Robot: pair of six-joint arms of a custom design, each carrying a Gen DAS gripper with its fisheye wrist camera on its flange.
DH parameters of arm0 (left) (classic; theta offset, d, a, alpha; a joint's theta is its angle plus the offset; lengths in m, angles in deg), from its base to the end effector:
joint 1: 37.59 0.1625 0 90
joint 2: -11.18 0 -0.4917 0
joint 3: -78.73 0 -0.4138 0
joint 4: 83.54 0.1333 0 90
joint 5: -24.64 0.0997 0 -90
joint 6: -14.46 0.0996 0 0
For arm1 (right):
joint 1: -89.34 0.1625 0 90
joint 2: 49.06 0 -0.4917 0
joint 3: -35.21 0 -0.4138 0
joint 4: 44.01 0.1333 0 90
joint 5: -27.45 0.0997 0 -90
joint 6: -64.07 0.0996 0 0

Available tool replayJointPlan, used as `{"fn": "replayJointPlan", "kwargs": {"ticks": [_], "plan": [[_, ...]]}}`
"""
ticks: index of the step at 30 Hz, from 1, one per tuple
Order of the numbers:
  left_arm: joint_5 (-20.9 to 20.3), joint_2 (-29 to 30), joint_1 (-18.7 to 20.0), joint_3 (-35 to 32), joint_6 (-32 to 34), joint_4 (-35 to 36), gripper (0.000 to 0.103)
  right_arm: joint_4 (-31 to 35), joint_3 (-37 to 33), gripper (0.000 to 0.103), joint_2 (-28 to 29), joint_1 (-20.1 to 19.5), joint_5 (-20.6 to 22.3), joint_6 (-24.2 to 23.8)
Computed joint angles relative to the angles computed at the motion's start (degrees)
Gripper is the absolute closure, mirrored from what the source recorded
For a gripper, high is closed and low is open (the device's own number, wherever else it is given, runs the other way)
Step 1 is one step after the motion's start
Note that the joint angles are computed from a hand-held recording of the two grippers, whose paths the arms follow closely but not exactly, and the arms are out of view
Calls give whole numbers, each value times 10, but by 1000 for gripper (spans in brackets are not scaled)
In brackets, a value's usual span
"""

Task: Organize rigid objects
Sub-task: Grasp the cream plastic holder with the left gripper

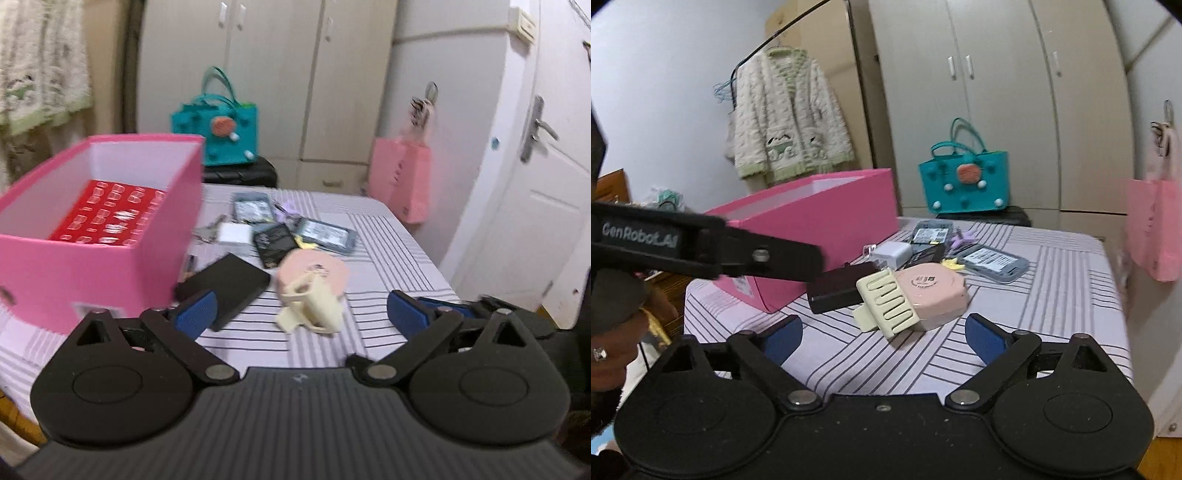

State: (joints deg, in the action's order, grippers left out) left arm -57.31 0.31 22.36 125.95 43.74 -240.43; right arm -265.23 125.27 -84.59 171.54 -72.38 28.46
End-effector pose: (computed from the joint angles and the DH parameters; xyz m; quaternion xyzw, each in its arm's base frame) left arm -0.3493 -0.8979 -0.0243 0.4602 0.8453 -0.2632 0.0659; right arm 0.0122 -0.7675 0.1857 0.1362 -0.7713 0.5494 0.2910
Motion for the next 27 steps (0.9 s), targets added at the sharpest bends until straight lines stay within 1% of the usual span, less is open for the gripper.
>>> {"fn": "replayJointPlan", "kwargs": {"ticks": [3,4,6,8,11,13,14,15,16,17,18,20,21,22,23,27], "plan": [[-2,21,0,-38,8,38,9,18,-19,11,6,-6,-1,-4],[-2,26,0,-46,12,46,14,25,-22,13,7,-9,3,-8],[3,42,0,-75,15,71,20,34,-24,13,6,-12,12,-16],[9,59,2,-108,12,101,29,45,-29,13,6,-13,17,-27],[6,89,4,-170,3,154,35,71,-48,18,10,-12,6,-33],[2,110,6,-215,-5,187,39,88,-61,23,14,-10,-8,-32],[1,123,7,-242,-11,203,44,96,-67,24,15,-9,-13,-28],[0,133,8,-262,-14,216,46,106,-74,29,16,-9,-16,-26],[0,142,10,-284,-17,231,52,119,-78,36,16,-9,-18,-21],[1,152,10,-306,-22,247,58,132,-82,39,16,-9,-20,-17],[-1,164,12,-333,-29,268,60,143,-85,44,15,-10,-19,-13],[-11,178,15,-365,-44,287,61,140,-90,50,19,-9,-21,-12],[-13,182,16,-373,-48,291,61,136,-92,59,21,-8,-25,-12],[-17,185,17,-380,-52,294,61,136,-93,65,21,-8,-26,-12],[-18,185,18,-378,-56,292,61,142,-91,65,19,-9,-21,-8],[-17,182,17,-371,-65,287,61,145,-91,71,19,-8,-24,3]]}}
